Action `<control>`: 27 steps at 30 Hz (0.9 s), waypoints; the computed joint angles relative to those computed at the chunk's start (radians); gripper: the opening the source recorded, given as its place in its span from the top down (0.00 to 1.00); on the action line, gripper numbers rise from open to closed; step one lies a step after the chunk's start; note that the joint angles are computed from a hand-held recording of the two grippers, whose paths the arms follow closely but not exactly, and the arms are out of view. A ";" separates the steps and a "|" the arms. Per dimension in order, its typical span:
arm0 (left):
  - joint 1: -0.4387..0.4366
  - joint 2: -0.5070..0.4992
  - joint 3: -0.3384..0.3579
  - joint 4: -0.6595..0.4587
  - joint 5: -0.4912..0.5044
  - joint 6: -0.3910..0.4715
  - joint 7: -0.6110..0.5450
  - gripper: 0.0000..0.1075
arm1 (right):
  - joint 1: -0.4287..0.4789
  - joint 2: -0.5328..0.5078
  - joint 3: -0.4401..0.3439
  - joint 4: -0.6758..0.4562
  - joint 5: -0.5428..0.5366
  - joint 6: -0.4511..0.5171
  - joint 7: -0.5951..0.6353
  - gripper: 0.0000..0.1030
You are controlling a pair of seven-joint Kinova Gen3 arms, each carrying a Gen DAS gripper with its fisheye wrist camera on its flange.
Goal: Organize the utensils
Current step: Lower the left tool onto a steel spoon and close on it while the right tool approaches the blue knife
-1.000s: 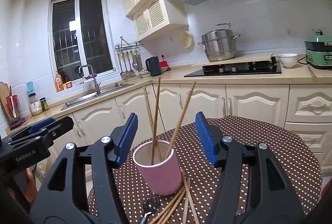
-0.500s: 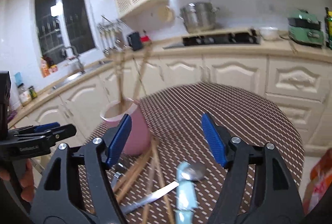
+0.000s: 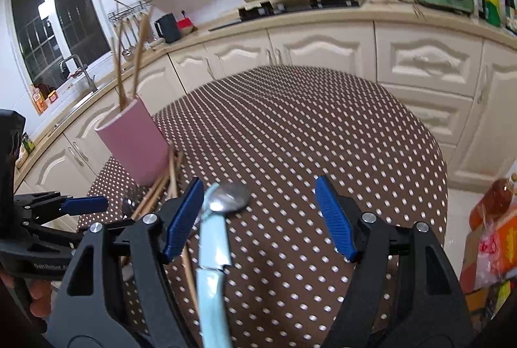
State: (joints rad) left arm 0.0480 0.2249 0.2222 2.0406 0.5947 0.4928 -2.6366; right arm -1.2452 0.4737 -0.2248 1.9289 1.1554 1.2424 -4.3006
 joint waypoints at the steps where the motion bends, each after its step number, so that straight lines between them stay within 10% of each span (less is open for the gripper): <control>1: 0.018 0.007 0.004 0.001 -0.017 -0.010 0.005 0.39 | 0.001 -0.003 -0.002 0.011 -0.002 -0.008 -0.015 0.31; 13: 0.230 0.112 -0.038 -0.096 -0.385 -0.022 0.347 0.62 | -0.011 -0.028 -0.026 0.089 -0.006 -0.021 -0.122 0.31; 27: 0.225 0.193 0.009 -0.204 -0.452 0.037 0.434 0.87 | 0.042 -0.056 -0.040 0.116 0.019 -0.097 -0.103 0.31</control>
State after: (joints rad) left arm 0.2730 0.4177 0.2310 1.8364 0.1427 0.5293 -2.2028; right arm -1.2029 0.4178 -0.2646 2.0448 1.1746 1.1456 -4.4035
